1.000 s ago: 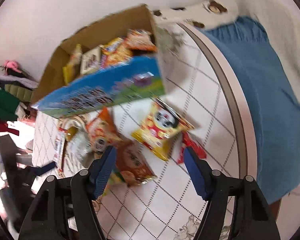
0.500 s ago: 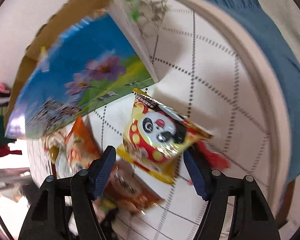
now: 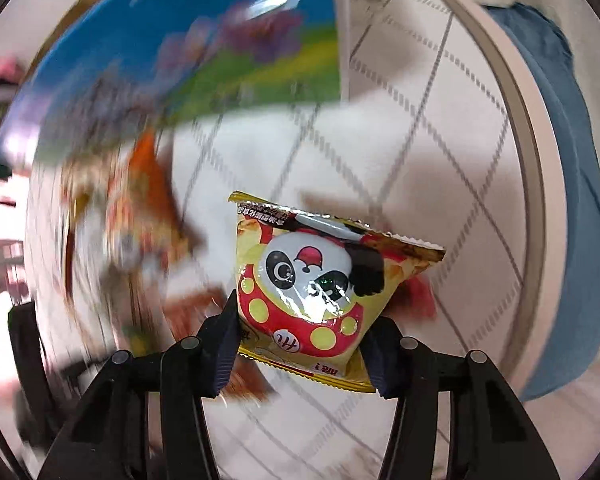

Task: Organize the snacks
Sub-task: 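Grasp the candy bag with the left tool while the right tool grasps the yellow panda bag, then carry both bags into the cardboard box and open both tools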

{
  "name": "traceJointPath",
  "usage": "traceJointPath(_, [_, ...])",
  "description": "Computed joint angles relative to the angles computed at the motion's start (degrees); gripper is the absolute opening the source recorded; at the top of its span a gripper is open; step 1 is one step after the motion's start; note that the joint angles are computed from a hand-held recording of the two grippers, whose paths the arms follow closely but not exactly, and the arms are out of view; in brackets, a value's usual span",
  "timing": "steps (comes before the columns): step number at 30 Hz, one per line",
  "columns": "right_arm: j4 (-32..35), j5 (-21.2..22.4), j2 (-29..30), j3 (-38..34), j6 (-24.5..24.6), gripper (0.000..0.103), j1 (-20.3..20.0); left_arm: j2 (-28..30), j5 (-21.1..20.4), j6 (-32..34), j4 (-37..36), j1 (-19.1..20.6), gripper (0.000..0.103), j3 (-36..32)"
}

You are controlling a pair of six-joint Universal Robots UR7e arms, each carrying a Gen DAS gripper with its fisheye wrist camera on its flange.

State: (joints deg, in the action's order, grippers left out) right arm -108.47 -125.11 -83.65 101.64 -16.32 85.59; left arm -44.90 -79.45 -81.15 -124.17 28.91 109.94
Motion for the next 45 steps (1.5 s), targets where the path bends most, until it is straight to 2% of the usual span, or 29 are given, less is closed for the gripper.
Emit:
traceJointPath(3, [3.9,-2.9,-1.9,2.1,-1.5,0.055,-0.4,1.7,-0.1,1.9,2.8,-0.2,0.069,-2.2])
traceJointPath(7, [0.2,-5.0,-3.0,6.2,-2.4,0.057,-1.7,3.7,-0.8,1.9,6.5,-1.1,0.069,-6.0])
traceJointPath(9, [-0.6,-3.8,-3.4,6.9,-1.4,0.060,-2.2,3.9,-2.3,1.9,6.4,-1.2,0.069,-6.6])
traceJointPath(12, [-3.6,-1.9,-5.3,8.4,-1.4,0.078,-2.8,4.6,-2.2,1.9,7.8,-1.0,0.069,-8.2])
traceJointPath(17, [-6.2,-0.4,-8.7,9.5,0.8,0.078,-4.2,2.2,-2.9,2.3,10.5,-1.5,0.069,-7.3])
traceJointPath(19, [-6.9,1.8,-10.7,10.1,1.1,0.078,-5.7,1.1,-2.8,2.1,11.2,-2.8,0.069,-7.3])
traceJointPath(21, [-7.6,3.8,-11.7,10.2,1.5,0.078,-6.5,1.1,-1.8,2.4,12.4,-3.3,0.069,-8.2])
traceJointPath(26, [-10.0,4.0,-12.1,13.0,1.4,0.078,-6.6,2.7,-0.8,4.2,13.3,-2.4,0.069,-10.2])
traceJointPath(28, [-12.7,2.9,-12.5,14.5,-1.2,0.075,-7.0,3.6,-0.3,5.1,12.4,-2.0,0.069,-10.3])
traceJointPath(29, [-15.5,2.3,-11.7,15.8,-1.7,0.069,-6.7,4.1,0.3,5.4,12.5,-2.0,0.067,-10.4])
traceJointPath(30, [-16.9,1.4,-11.6,16.6,-2.4,0.060,-6.6,4.7,0.7,5.9,12.4,-1.9,0.053,-10.6])
traceJointPath(31, [-18.3,1.4,-11.2,17.2,-2.7,0.058,-6.7,5.0,0.7,6.0,13.1,-2.0,0.049,-10.8])
traceJointPath(34, [-18.8,2.2,-12.3,17.9,-3.3,0.051,-7.1,3.7,1.3,5.3,11.5,-2.8,0.047,-9.5])
traceJointPath(39, [-12.4,5.0,-13.0,13.7,-1.6,0.050,-6.9,0.2,1.3,2.9,11.2,-4.7,0.047,-7.6])
traceJointPath(45, [-4.3,11.2,-12.6,7.7,1.2,0.050,-2.5,-4.6,5.0,2.7,10.5,-5.5,0.047,-9.6])
